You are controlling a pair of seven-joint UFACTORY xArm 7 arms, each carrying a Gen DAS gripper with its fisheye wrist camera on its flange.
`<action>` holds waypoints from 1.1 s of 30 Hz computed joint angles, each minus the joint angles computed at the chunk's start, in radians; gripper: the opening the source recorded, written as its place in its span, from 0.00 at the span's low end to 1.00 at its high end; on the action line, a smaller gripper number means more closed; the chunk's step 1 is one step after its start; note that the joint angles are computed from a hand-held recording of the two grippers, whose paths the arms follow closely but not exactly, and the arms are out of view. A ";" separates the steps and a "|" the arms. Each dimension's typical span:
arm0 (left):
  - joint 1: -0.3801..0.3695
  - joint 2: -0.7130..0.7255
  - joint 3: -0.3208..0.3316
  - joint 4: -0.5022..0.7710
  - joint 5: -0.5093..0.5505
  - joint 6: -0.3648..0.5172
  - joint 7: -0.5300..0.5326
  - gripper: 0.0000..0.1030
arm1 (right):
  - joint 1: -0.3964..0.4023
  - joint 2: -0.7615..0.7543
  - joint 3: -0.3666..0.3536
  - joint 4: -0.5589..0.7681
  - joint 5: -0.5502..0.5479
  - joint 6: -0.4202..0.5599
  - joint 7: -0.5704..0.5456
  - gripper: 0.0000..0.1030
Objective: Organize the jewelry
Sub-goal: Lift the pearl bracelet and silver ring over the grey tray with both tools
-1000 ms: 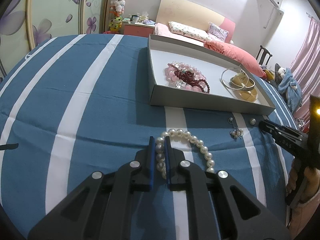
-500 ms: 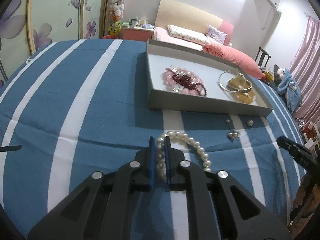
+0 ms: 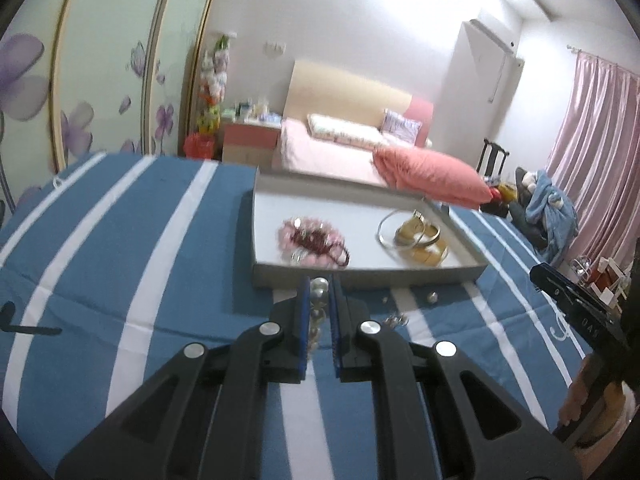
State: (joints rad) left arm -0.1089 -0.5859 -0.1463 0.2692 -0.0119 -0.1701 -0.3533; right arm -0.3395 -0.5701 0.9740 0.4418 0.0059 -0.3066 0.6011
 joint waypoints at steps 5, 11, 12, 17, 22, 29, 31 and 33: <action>0.124 -0.056 -0.171 -0.012 -0.016 -0.025 -0.057 0.10 | -0.087 -0.125 0.108 -0.014 0.035 -0.057 0.046 0.22; 0.239 -0.110 -0.316 0.002 -0.004 -0.033 -0.108 0.10 | -0.143 -0.248 0.157 -0.028 0.031 -0.104 0.113 0.22; 0.245 -0.114 -0.325 0.005 -0.001 -0.031 -0.115 0.10 | -0.147 -0.264 0.160 -0.031 0.028 -0.109 0.124 0.22; 0.308 -0.125 -0.375 0.040 0.015 -0.020 -0.149 0.10 | -0.187 -0.315 0.166 -0.023 0.008 -0.147 0.155 0.22; 0.401 -0.169 -0.460 0.056 0.027 -0.021 -0.196 0.10 | -0.238 -0.350 0.185 -0.007 0.013 -0.181 0.180 0.22; 0.493 -0.226 -0.552 0.071 0.058 -0.019 -0.264 0.10 | -0.301 -0.405 0.218 0.008 0.023 -0.217 0.223 0.22; 0.516 -0.234 -0.572 0.078 0.067 -0.016 -0.281 0.10 | -0.317 -0.414 0.225 0.013 0.019 -0.228 0.234 0.22; 0.536 -0.246 -0.594 0.085 0.075 -0.007 -0.301 0.10 | -0.329 -0.420 0.231 0.015 0.016 -0.239 0.245 0.22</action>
State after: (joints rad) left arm 0.4269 -0.8319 -0.7399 0.3539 0.0631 -0.1774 -0.6542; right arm -0.6683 -0.9901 1.2050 0.4570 0.0217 -0.5455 0.8462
